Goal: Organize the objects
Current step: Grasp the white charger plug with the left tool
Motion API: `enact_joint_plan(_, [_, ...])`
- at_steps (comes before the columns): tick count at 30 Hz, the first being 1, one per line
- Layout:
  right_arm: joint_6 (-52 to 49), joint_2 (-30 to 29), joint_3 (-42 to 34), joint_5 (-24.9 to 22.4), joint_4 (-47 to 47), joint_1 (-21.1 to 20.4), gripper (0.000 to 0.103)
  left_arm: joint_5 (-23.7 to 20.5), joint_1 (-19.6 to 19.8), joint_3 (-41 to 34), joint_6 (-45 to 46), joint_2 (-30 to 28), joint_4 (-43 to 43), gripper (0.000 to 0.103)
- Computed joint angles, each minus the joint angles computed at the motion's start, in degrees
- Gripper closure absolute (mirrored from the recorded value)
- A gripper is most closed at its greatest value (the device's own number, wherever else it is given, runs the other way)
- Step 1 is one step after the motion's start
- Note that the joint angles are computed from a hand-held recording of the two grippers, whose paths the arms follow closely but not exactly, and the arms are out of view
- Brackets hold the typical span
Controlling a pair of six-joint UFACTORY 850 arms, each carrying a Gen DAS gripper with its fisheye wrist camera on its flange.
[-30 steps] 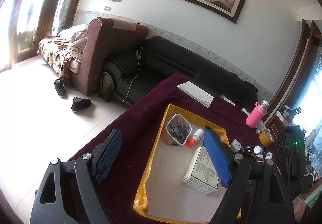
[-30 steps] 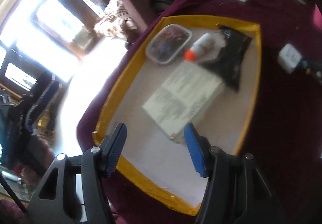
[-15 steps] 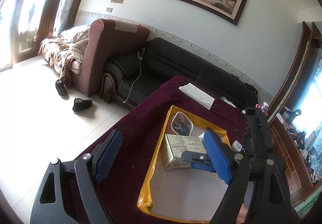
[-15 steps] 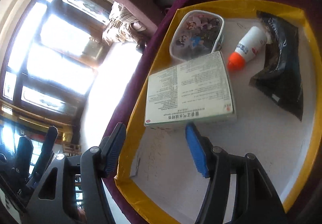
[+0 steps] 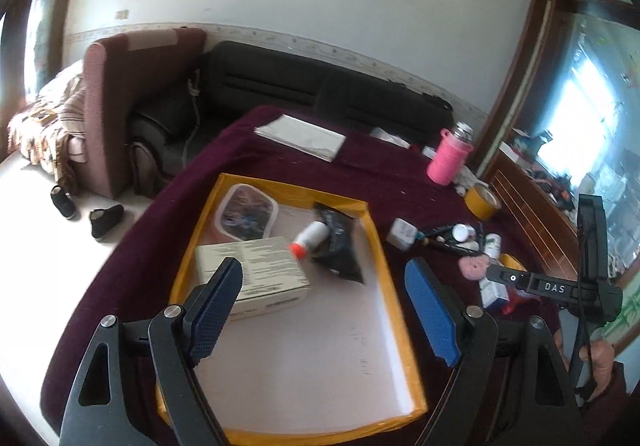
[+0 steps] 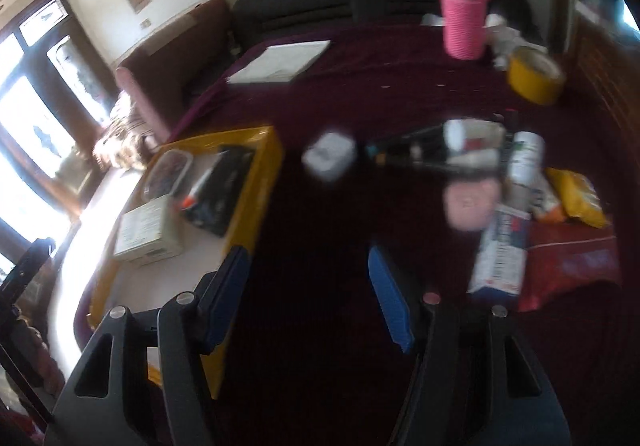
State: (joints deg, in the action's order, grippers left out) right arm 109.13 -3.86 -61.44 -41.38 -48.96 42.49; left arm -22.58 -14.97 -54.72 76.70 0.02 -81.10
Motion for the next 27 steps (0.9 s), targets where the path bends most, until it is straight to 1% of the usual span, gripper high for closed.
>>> enact_joint_plan(2, [5.5,5.2,5.9,-0.9,-2.1,-0.2,0.042,0.2,-4.4,-4.7,-11.6,-3.6,10.7,0.024])
enact_joint_plan(4, [13.2,6.4,9.2,1.1,-6.3,-1.2,0.042,1.2,-8.4,-9.8,-23.6,-7.0,22.5,0.024])
enact_joint_plan(5, [16.9,7.1,10.4,1.9,-8.5,-1.6,0.042,2.3,-10.8,-13.2,-29.6,-9.6,28.5,0.024])
enact_joint_plan(6, [20.7,9.6,13.1,2.5,-10.9,-1.8,0.042,3.6,-12.6,-15.8,-35.5,-11.8,34.5,0.024])
enact_joint_plan(8, [26.3,10.2,14.9,3.9,-15.2,-3.0,0.042,5.3,-16.1,-21.1,-46.7,-16.9,46.5,0.024])
enact_joint_plan(9, [29.4,10.6,16.2,5.0,-18.0,-4.0,0.042,6.2,-17.6,-24.2,-50.8,-20.3,52.5,0.024])
enact_joint_plan(10, [31.7,10.3,16.6,5.9,-20.1,-4.8,0.042,6.3,-18.5,-26.9,-55.5,-23.2,58.5,0.024])
enact_joint_plan(11, [33.9,10.6,17.4,6.9,-22.4,-5.6,0.042,5.5,-19.2,-29.2,-60.6,-25.4,64.5,0.024])
enact_joint_plan(13, [37.8,11.0,18.8,9.2,-27.2,-7.2,0.042,1.4,-20.7,-35.0,-70.3,-30.3,76.5,0.024])
enact_joint_plan(15, [39.9,11.8,20.2,10.2,-30.6,-8.2,0.042,-1.9,-22.1,-39.2,-79.2,-33.9,88.4,0.024])
enact_joint_plan(16, [40.9,12.2,20.9,10.2,-31.9,-8.4,0.042,-2.3,-22.6,-40.1,-82.9,-35.2,93.0,0.024])
enact_joint_plan(17, [41.8,12.6,21.5,10.1,-32.9,-8.5,0.042,-4.0,-23.1,-42.0,-84.4,-37.0,95.2,0.024])
enact_joint_plan(19, [46.1,13.7,23.3,9.6,-36.3,-8.7,0.042,-6.6,-23.3,-44.0,-85.9,-39.4,96.6,0.024])
enact_joint_plan(21, [51.9,14.9,25.4,10.8,-40.3,-9.4,0.042,-8.5,-23.8,-46.5,-88.6,-42.1,98.4,0.024])
enact_joint_plan(22, [54.2,15.5,26.1,11.5,-41.9,-9.7,0.042,-9.5,-23.9,-47.5,-88.9,-43.1,98.3,0.026])
enact_joint_plan(23, [56.5,15.9,26.7,12.0,-43.6,-9.9,0.042,-8.5,-23.6,-47.3,-87.8,-42.8,95.7,0.047])
enact_joint_plan(24, [57.2,16.1,26.9,11.9,-44.0,-9.9,0.042,-8.8,-23.4,-47.5,-84.3,-42.8,91.2,0.063])
enact_joint_plan(25, [56.2,16.1,26.8,11.4,-42.9,-9.7,0.042,-9.4,-23.2,-47.8,-82.9,-42.8,89.1,0.068])
enact_joint_plan(26, [55.5,15.9,26.7,11.0,-42.2,-9.6,0.042,-9.9,-23.2,-47.8,-83.7,-42.6,89.3,0.068])
enact_joint_plan(27, [55.2,15.6,26.6,10.7,-42.0,-9.5,0.042,-8.1,-23.6,-45.9,-84.9,-41.3,91.3,0.068])
